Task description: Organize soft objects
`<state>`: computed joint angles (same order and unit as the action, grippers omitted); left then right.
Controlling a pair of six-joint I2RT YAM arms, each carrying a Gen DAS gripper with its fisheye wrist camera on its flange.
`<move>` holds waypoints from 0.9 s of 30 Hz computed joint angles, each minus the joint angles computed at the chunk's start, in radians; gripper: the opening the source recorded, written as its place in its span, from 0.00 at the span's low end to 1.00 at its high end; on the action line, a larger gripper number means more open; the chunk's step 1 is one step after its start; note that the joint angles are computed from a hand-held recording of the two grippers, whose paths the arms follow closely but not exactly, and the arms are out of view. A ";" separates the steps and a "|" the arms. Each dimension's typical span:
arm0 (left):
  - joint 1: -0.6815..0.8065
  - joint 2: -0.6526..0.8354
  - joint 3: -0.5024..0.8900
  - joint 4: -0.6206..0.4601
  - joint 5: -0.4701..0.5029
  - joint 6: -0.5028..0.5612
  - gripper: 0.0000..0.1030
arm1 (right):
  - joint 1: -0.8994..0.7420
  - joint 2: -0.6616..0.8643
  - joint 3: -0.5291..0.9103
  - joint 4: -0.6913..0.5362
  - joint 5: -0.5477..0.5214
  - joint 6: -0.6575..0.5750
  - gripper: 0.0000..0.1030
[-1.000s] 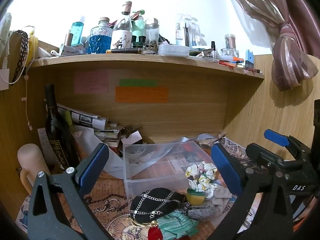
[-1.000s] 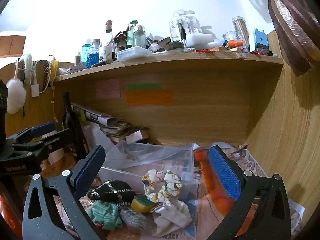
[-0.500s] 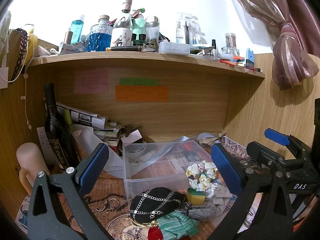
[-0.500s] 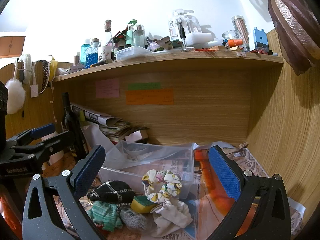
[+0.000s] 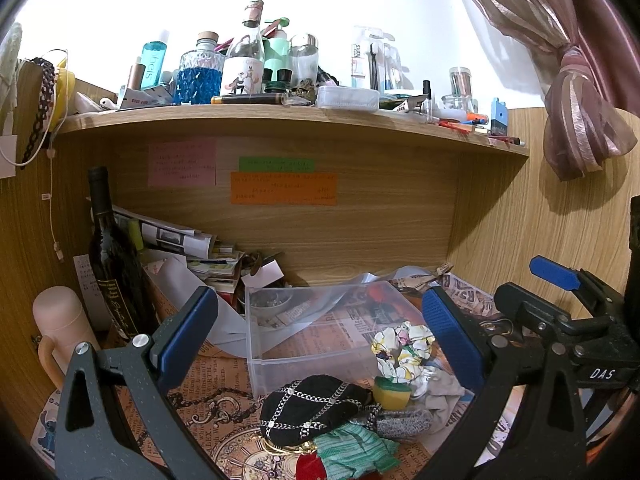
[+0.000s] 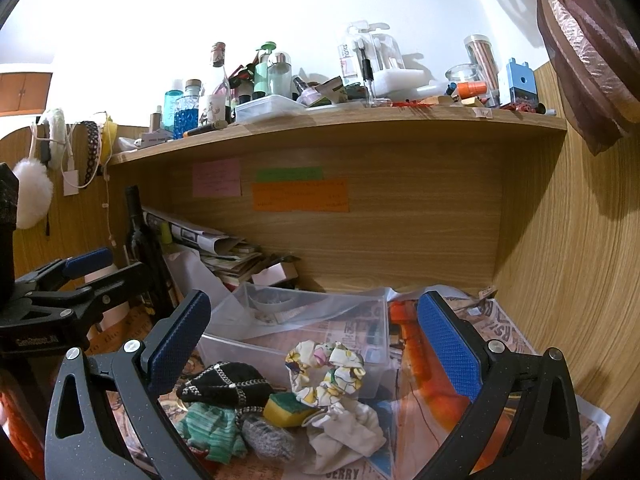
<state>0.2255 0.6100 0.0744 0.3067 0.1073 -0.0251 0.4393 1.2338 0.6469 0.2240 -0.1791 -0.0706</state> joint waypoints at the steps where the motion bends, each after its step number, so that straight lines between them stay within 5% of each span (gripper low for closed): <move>1: 0.000 -0.005 -0.001 -0.002 0.000 0.000 1.00 | 0.000 0.000 0.001 -0.001 0.000 0.001 1.00; 27: -0.006 -0.028 0.009 -0.041 0.005 0.001 1.00 | 0.001 -0.009 -0.005 0.000 0.001 0.001 1.00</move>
<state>0.2192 0.5824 0.0835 0.2660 0.1122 -0.0243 0.4406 1.2251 0.6416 0.2236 -0.1780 -0.0693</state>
